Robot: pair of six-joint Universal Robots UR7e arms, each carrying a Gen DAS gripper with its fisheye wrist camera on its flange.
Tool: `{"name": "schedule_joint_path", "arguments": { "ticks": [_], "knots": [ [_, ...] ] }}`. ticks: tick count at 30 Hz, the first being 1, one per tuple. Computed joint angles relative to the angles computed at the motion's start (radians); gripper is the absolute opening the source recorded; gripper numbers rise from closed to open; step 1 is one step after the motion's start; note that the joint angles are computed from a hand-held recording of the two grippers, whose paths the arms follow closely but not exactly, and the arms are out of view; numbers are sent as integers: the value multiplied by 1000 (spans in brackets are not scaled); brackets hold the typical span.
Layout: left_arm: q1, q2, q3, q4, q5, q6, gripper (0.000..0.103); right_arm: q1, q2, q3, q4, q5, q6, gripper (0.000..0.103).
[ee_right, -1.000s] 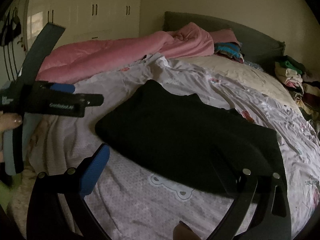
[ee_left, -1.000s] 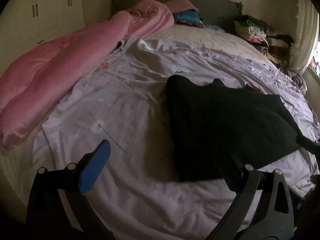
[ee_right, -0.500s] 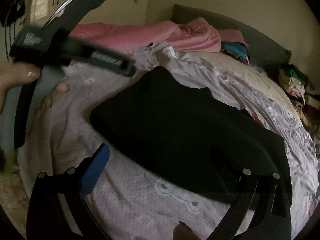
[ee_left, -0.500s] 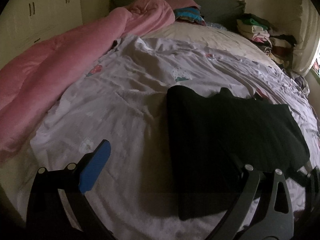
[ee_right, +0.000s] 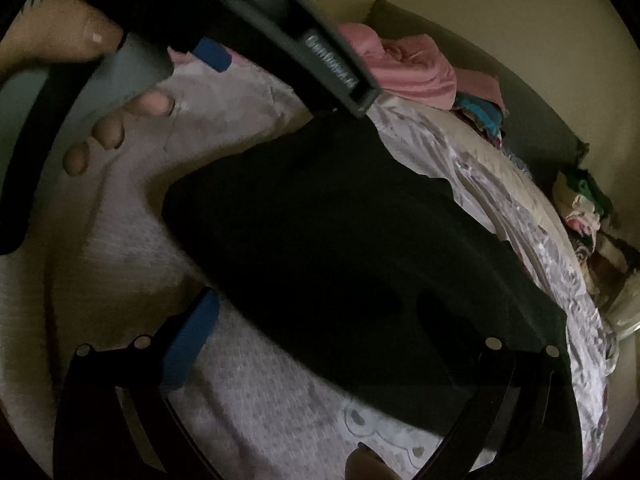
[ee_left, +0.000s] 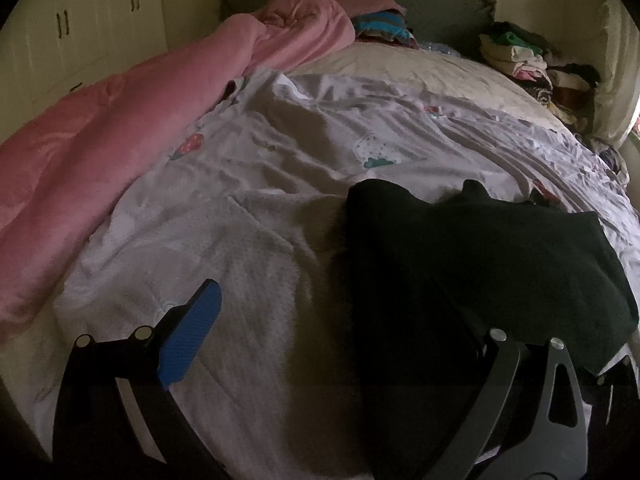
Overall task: Fold small clothes
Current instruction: 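Grasp the folded black sweatshirt with both grippers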
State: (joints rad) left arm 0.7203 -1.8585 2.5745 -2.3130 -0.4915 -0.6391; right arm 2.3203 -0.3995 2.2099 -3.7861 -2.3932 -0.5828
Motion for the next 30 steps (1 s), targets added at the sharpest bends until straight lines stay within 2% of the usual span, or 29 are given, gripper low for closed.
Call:
{"name": "schedule_joint_path", "arguments": {
  "ticks": [12, 16, 20, 21, 22, 23, 25, 26, 28, 30],
  "knots": [
    [69, 37, 0, -141, -4, 94, 93, -16, 84, -124, 10, -51, -91, 98],
    [102, 42, -4, -181, -24, 106, 93, -20, 106, -149, -29, -56, -126, 98],
    [111, 41, -5, -191, -38, 108, 93, -17, 130, -162, -119, -61, -195, 97],
    [111, 40, -5, -191, -41, 106, 93, -14, 132, -159, -151, -56, -211, 94],
    [111, 37, -4, -191, -45, 105, 93, -11, 130, -152, -167, -49, -215, 82],
    [113, 37, -4, -194, -47, 105, 93, -8, 125, -142, -186, -35, -220, 76],
    [119, 38, -6, -203, -58, 109, 93, -1, 117, -124, -226, -8, -232, 57],
    [123, 36, -7, -208, -68, 110, 93, 1, 114, -115, -246, 4, -241, 51],
    [129, 34, -9, -217, -90, 109, 93, 4, 106, -97, -281, 23, -255, 27],
    [137, 37, -13, -235, -117, 111, 93, 7, 102, -84, -305, 32, -263, 17]
  ]
}}
